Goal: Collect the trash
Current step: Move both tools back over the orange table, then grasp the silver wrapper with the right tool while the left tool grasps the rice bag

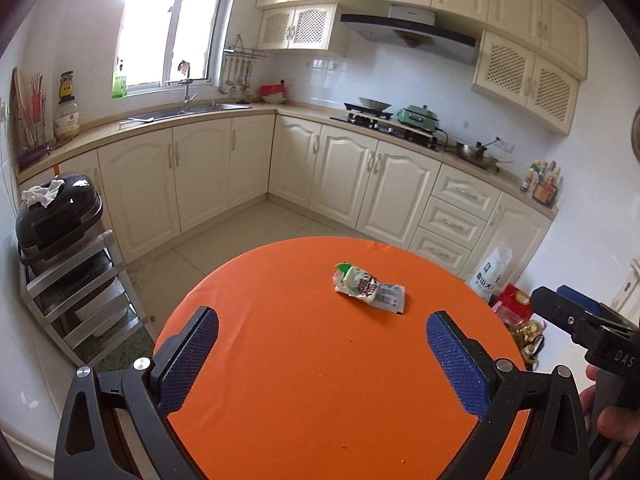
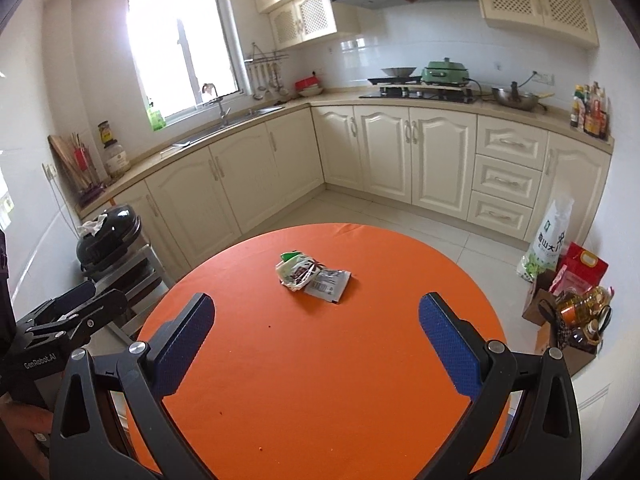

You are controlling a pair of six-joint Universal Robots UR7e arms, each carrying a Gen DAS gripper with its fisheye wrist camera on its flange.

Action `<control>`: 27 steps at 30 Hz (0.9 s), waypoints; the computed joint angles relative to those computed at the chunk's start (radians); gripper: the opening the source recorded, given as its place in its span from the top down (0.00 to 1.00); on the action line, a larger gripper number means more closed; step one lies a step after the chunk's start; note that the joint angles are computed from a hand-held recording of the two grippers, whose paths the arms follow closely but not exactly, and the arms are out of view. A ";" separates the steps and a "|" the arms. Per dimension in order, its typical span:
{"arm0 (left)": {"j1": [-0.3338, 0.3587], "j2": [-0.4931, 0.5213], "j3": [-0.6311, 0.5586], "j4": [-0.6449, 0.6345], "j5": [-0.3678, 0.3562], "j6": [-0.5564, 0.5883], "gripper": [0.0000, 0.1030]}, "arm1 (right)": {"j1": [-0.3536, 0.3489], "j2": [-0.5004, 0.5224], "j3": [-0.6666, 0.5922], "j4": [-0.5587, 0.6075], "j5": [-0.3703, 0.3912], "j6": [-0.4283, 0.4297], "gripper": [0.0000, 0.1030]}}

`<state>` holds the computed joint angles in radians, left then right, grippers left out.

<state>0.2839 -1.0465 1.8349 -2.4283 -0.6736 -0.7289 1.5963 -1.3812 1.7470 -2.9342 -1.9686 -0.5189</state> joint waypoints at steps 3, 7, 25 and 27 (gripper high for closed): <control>0.023 0.021 -0.033 0.036 -0.009 -0.023 0.01 | -0.011 0.059 -0.045 0.037 0.010 -0.017 0.00; 0.069 0.088 -0.129 0.090 -0.028 -0.018 0.01 | -0.041 0.143 -0.128 0.104 -0.004 -0.037 0.00; 0.295 0.670 -1.075 0.465 -0.095 0.132 0.01 | -0.154 0.517 -0.560 0.313 -0.113 -0.154 0.05; 0.303 0.715 -1.152 0.499 -0.096 0.145 0.01 | -0.155 0.530 -0.565 0.282 -0.101 -0.190 0.06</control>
